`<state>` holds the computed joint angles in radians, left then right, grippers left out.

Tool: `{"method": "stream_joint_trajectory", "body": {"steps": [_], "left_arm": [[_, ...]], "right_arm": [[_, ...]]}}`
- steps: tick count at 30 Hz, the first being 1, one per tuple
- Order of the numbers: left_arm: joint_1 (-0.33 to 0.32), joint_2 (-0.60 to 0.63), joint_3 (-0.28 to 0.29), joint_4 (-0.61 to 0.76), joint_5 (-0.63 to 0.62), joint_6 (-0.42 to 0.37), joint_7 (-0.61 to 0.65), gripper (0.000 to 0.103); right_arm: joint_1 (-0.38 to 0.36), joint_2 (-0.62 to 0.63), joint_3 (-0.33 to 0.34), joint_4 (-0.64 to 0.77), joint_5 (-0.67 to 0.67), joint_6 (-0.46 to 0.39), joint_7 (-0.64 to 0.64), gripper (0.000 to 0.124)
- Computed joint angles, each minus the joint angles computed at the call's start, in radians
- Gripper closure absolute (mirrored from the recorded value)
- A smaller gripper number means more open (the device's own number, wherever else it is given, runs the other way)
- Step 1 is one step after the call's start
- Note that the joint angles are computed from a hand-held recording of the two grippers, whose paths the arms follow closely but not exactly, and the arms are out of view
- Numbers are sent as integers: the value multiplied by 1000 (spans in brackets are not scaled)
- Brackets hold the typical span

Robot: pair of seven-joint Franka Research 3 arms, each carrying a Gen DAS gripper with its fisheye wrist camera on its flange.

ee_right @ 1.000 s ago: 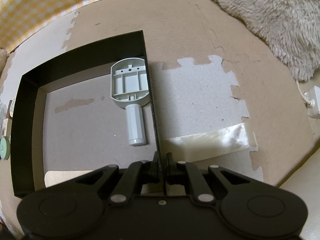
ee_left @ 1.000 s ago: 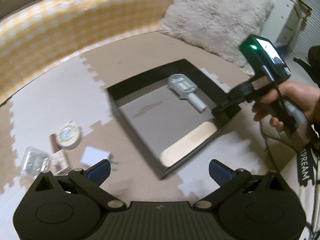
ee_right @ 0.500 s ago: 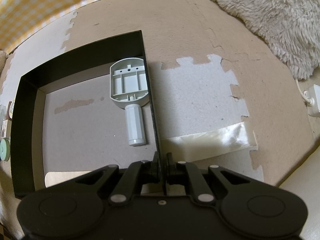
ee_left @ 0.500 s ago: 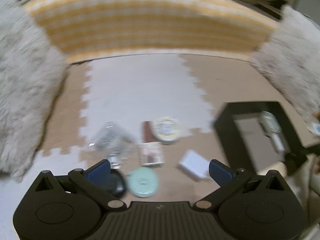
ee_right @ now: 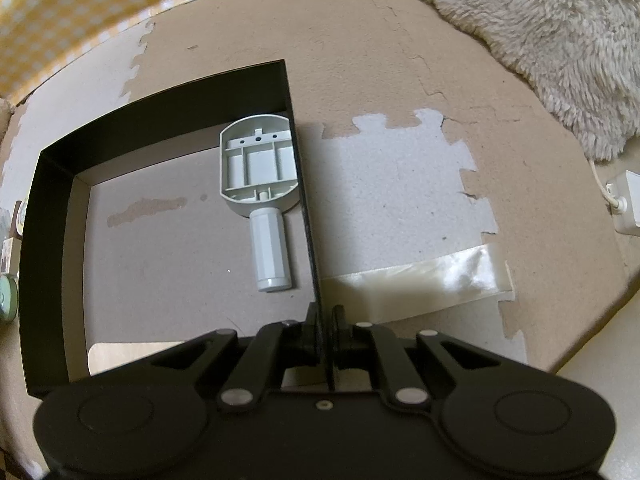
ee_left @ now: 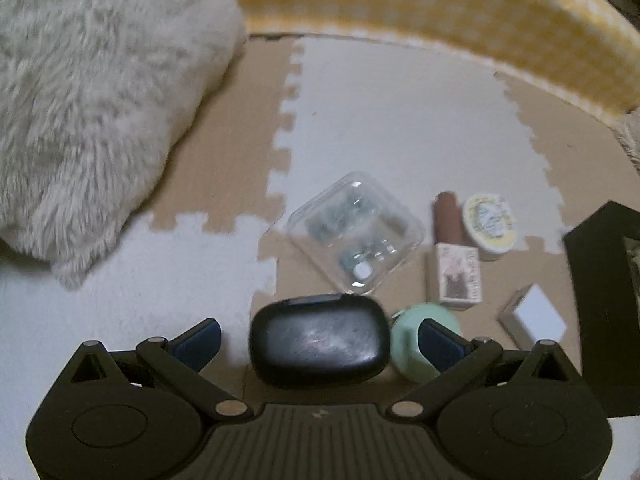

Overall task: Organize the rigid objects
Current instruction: 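Move the left gripper back and close it on the black case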

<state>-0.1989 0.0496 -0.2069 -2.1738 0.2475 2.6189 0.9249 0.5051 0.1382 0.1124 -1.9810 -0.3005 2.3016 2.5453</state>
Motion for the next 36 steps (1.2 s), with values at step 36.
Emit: {"method": "stream_joint_trajectory", "body": {"steps": [36], "left_arm": [[-48,-86,-29,-40,-112,157,84,22]], "right_arm": [[8,10,0,17,-12,-20,-6,116]]}}
